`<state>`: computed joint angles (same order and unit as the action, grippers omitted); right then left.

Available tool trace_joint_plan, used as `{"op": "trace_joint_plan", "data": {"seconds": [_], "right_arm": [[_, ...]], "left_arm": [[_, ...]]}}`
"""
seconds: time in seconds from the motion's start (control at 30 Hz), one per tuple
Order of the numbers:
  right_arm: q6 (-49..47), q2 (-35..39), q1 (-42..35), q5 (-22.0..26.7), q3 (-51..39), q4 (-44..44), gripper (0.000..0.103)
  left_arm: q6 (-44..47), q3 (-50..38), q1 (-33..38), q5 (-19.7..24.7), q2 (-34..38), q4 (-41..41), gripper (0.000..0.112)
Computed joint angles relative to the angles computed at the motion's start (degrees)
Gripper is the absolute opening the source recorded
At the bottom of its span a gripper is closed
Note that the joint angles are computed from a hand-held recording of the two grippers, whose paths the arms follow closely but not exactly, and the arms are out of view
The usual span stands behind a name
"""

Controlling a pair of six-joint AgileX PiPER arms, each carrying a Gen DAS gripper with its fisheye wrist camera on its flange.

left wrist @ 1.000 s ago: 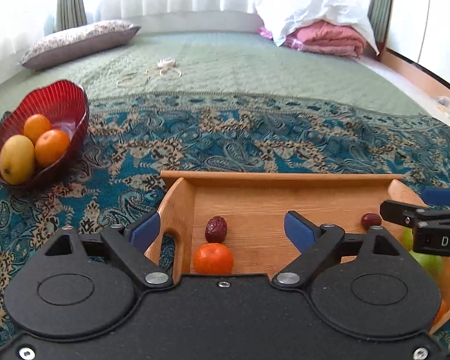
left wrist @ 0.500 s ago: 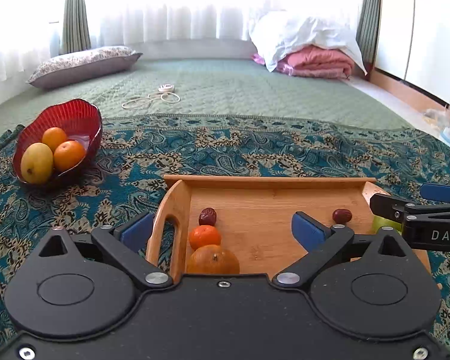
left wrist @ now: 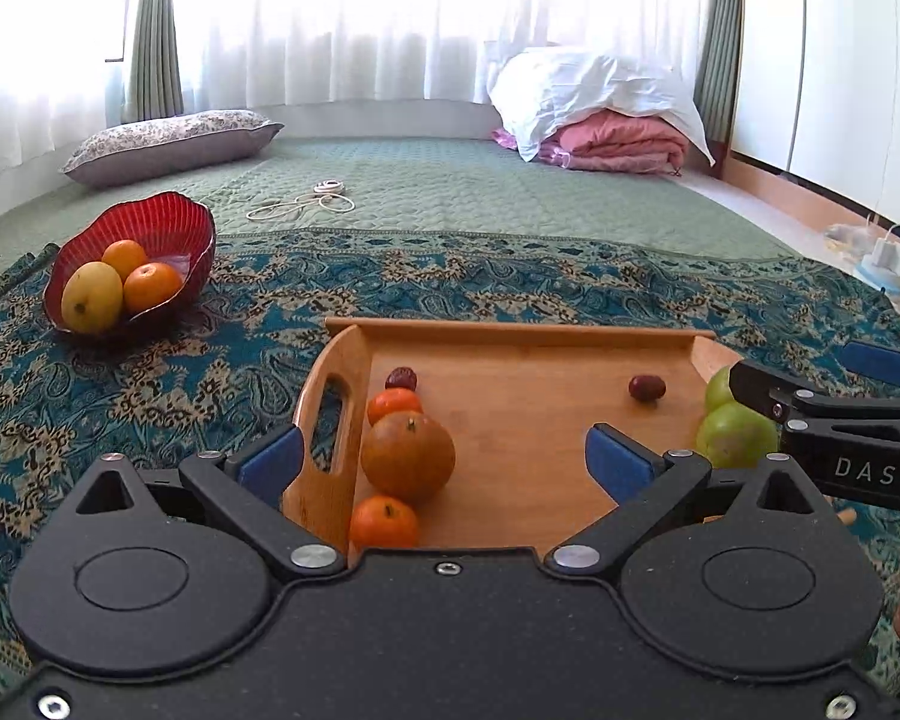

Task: Organize fruits

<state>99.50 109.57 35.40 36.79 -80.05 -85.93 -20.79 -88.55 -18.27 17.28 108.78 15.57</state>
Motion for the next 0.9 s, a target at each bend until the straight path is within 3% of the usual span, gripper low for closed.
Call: {"op": "trace_joint_plan", "data": {"seconds": [0.23,0.67,0.9], "right_arm": [[9.18,-0.67,3.33,3.90,6.24,-6.90,0.103],[15.12,-1.61,6.71,6.13,12.82,-8.08,0.103],[17.14,-1.45,8.06,7.36,15.30,-8.33,0.103]], "left_arm": [[-10.57,7.80,-0.98,-3.45,-2.73,10.28,0.101],[-41.08,17.40,-2.64,-7.01,-5.25,40.26,0.101],[-50.36,20.63,-3.38,-7.59,-5.59,49.82,0.101]]}}
